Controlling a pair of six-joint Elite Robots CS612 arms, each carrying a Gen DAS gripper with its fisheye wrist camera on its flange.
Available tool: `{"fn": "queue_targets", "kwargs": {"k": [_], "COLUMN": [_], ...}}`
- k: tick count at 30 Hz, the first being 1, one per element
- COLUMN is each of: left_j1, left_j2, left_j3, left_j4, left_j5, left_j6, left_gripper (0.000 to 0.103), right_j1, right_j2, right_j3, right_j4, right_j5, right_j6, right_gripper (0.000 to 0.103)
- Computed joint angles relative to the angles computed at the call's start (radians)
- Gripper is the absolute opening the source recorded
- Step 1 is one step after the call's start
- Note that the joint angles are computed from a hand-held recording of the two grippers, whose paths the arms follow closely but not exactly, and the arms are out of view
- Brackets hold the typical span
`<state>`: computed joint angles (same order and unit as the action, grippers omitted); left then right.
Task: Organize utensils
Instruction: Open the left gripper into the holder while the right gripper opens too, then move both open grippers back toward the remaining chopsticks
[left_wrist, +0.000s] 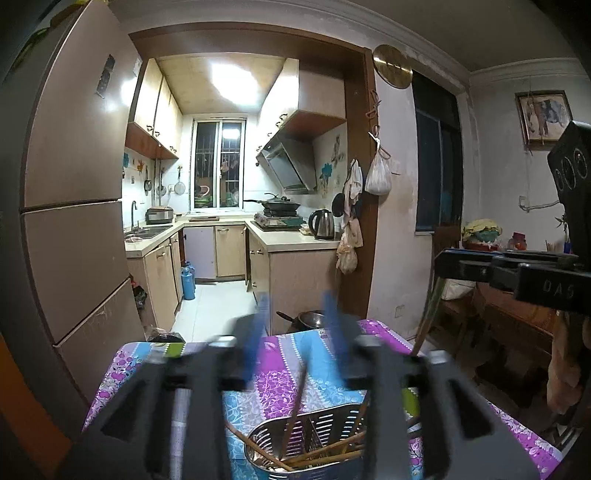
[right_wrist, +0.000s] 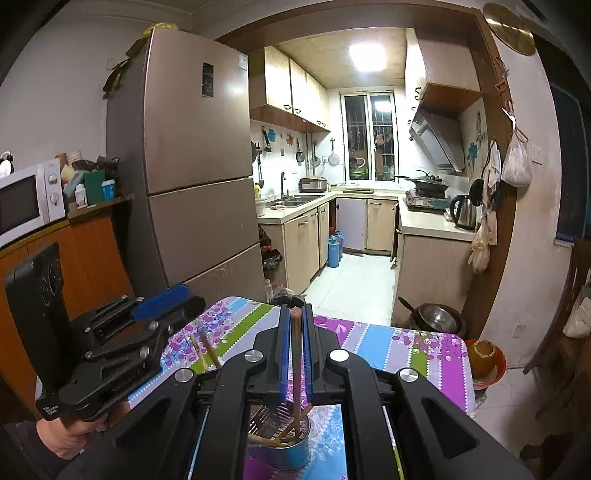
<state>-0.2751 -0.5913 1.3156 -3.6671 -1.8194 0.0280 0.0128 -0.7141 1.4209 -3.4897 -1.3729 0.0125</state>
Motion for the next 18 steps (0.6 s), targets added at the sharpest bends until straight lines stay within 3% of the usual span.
{"fn": "queue_targets", "kwargs": {"k": [1, 10, 13, 18], "left_j1": [0.0, 0.015, 0.032, 0.075], "left_j2": [-0.001, -0.047, -0.076, -0.096], "left_j3": [0.004, 0.094, 0.178, 0.346], "left_j4": [-0.006, -0.084, -0.168, -0.281], "left_j5": [0.002, -0.011, -0.038, -0.105], "left_j6": [0.001, 0.011, 0.03, 0.082], "left_gripper": [0.046, 0.046, 0.056, 0.063], "right_j1": [-0.002, -0.016, -0.015, -0.002], "right_j2": [-0.002, -0.051, -0.082, -0.109], "right_j3": [0.004, 0.109, 0.189, 0.371], "right_j4": [-0.007, -0.156, -0.27, -0.531], "right_j5": [0.0, -0.014, -0.028, -0.081], "right_j6": [0.007, 0.049, 0.044, 0.036], "right_gripper": [0.008, 0.009, 0.009, 0.03]}}
